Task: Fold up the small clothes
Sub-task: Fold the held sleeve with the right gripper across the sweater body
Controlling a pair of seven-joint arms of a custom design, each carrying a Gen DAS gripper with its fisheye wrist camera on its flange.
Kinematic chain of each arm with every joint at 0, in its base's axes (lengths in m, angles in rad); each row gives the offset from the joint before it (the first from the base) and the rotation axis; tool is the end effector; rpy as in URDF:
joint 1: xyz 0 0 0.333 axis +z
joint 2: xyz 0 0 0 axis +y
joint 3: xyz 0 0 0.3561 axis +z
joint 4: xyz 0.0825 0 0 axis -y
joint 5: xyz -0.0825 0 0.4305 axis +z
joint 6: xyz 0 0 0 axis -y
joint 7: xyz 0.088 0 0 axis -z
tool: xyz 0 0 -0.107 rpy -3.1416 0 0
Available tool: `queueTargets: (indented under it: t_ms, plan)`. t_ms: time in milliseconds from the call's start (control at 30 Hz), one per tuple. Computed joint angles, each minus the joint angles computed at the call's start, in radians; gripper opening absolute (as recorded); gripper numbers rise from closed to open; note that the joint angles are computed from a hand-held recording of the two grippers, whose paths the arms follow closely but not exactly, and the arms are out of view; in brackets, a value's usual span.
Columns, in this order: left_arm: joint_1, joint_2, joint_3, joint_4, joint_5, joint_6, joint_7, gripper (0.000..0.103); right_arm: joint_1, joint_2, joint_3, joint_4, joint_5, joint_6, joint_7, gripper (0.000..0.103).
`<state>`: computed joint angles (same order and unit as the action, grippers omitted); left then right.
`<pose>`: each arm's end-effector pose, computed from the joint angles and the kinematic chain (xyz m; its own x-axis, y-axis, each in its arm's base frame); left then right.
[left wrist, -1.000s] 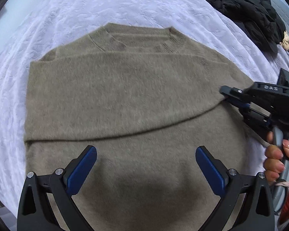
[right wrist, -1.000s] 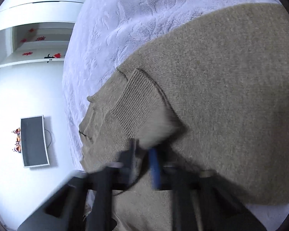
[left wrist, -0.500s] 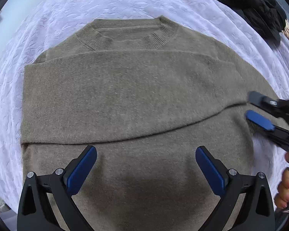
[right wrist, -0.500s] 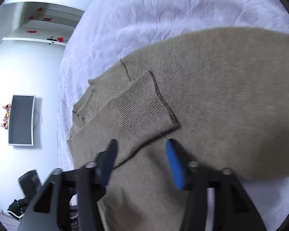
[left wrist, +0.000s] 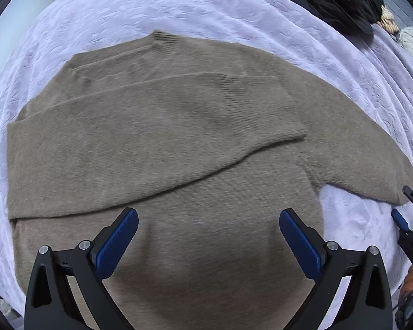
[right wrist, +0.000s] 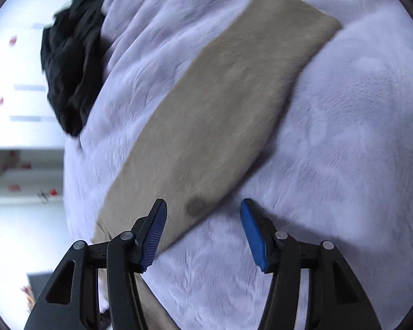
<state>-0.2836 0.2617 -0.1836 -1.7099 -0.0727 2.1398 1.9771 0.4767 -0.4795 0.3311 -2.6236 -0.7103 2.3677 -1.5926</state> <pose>0.6326 -0.3102 0.4759 -0.7396 -0.6720 0.0383 -0.6646 0.7201 -0.1996 0.3021 0.3043 0.4308 -0.7352 0.2025 -0.6469 0.2883 0.9571 -0.0281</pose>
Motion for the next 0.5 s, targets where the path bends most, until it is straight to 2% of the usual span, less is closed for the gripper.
queueTargets:
  t_ms: [100, 133, 167, 233, 333, 400, 433, 500]
  plan:
    - [-0.01, -0.009, -0.011, -0.02, -0.005, 0.017, 0.011, 0.103, -0.049, -0.049, 0.036, -0.064, -0.1, 0.032, 0.143, 0.058]
    - [-0.01, -0.015, -0.014, -0.027, -0.012, 0.022, 0.019, 0.103, -0.079, -0.05, 0.051, -0.07, -0.162, 0.053, 0.197, 0.046]
    - [-0.015, -0.015, -0.017, -0.031, -0.014, 0.025, 0.017, 0.103, -0.117, -0.049, 0.068, -0.075, -0.244, 0.078, 0.27, 0.029]
    - [-0.016, -0.024, -0.018, -0.038, -0.021, 0.025, 0.018, 0.103, -0.159, -0.053, 0.094, -0.074, -0.365, 0.082, 0.386, 0.011]
    - [-0.013, -0.029, -0.015, -0.037, -0.025, 0.034, 0.017, 0.103, -0.201, -0.016, 0.093, -0.026, -0.537, 0.062, 0.494, 0.009]
    - [-0.004, -0.028, -0.011, -0.027, -0.034, 0.037, 0.026, 0.103, -0.209, -0.012, 0.063, -0.006, -0.634, 0.071, 0.505, 0.009]
    - [0.002, -0.026, -0.008, -0.021, -0.037, 0.04, 0.032, 0.103, -0.214, 0.004, 0.042, 0.019, -0.683, 0.083, 0.484, 0.009]
    - [0.016, -0.011, 0.001, 0.002, -0.038, 0.058, 0.049, 0.103, -0.213, 0.061, -0.024, 0.101, -0.744, 0.144, 0.33, 0.009]
